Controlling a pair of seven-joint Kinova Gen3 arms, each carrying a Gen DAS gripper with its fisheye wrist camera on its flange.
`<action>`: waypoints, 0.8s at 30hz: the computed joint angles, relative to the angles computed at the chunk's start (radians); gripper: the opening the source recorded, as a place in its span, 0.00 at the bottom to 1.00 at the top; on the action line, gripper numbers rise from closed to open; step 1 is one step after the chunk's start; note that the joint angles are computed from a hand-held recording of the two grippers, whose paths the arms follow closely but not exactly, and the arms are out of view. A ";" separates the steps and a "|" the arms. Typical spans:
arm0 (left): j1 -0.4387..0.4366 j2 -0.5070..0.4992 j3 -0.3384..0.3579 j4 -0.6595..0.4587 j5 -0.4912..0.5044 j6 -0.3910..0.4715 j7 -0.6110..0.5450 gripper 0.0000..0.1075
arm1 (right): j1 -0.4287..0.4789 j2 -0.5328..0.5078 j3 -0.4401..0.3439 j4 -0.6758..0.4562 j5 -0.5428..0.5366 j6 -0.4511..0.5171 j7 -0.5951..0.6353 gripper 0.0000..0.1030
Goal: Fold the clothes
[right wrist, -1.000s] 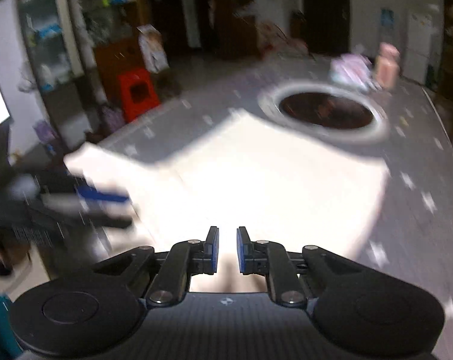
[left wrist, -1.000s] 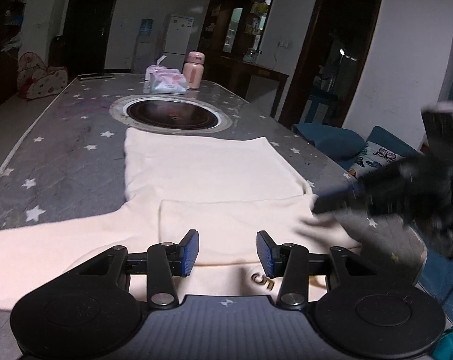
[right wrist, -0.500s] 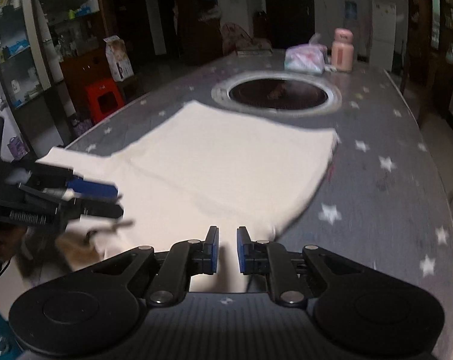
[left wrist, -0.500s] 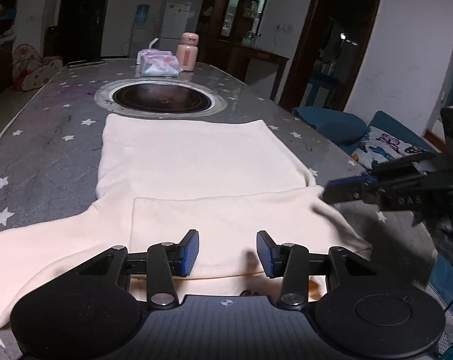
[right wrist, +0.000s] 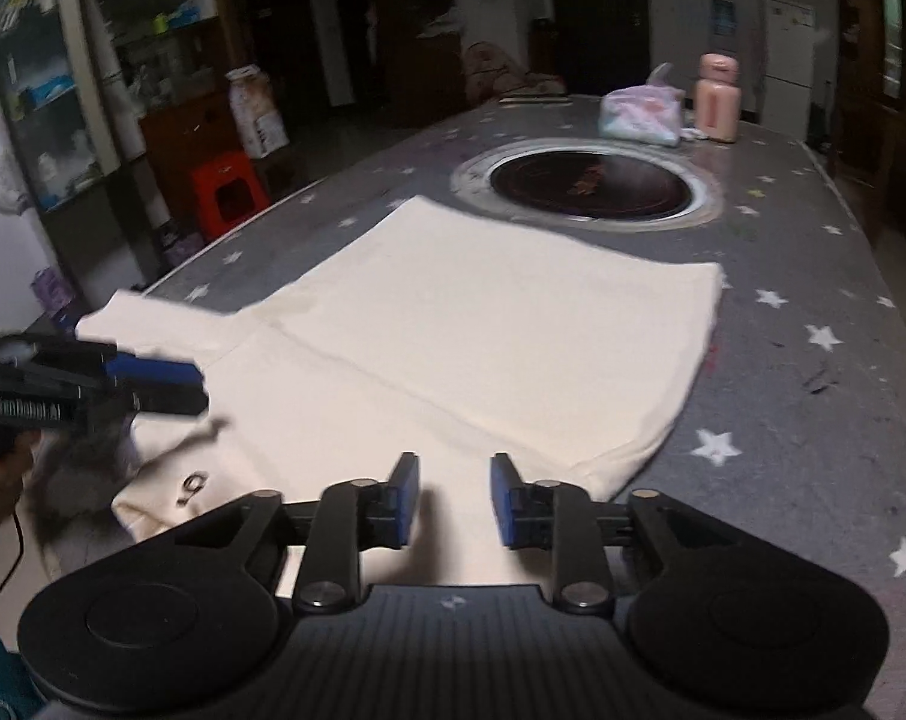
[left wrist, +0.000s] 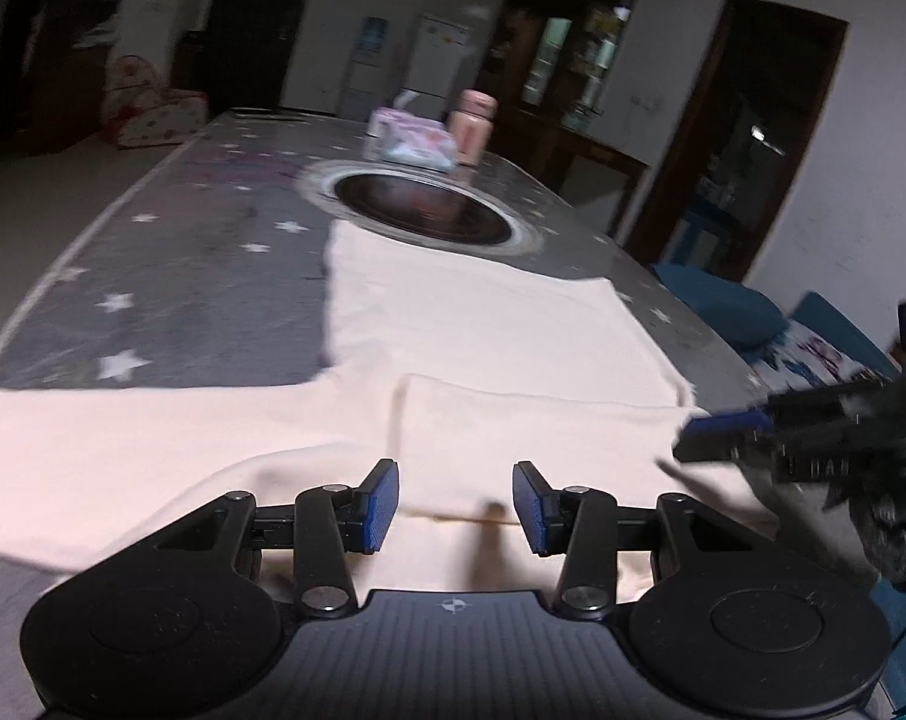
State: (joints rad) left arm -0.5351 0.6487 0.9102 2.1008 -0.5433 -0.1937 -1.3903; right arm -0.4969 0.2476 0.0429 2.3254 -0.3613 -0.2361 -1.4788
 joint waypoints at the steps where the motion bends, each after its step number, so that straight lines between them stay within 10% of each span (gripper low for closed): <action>1: -0.006 -0.018 -0.012 0.012 0.011 -0.013 0.005 0.42 | -0.004 0.006 0.001 -0.006 -0.001 0.008 0.004 0.28; 8: 0.108 -0.197 -0.279 0.107 0.229 -0.173 -0.020 0.42 | 0.020 0.005 -0.044 -0.035 0.062 0.031 -0.021 0.28; 18: 0.431 -0.226 -0.742 0.029 0.619 -0.120 -0.131 0.45 | 0.052 0.041 -0.091 -0.077 0.169 0.064 -0.097 0.30; 24: 0.415 -0.201 -0.758 0.003 0.489 -0.085 0.008 0.22 | 0.033 0.043 -0.070 -0.082 0.184 0.081 -0.116 0.31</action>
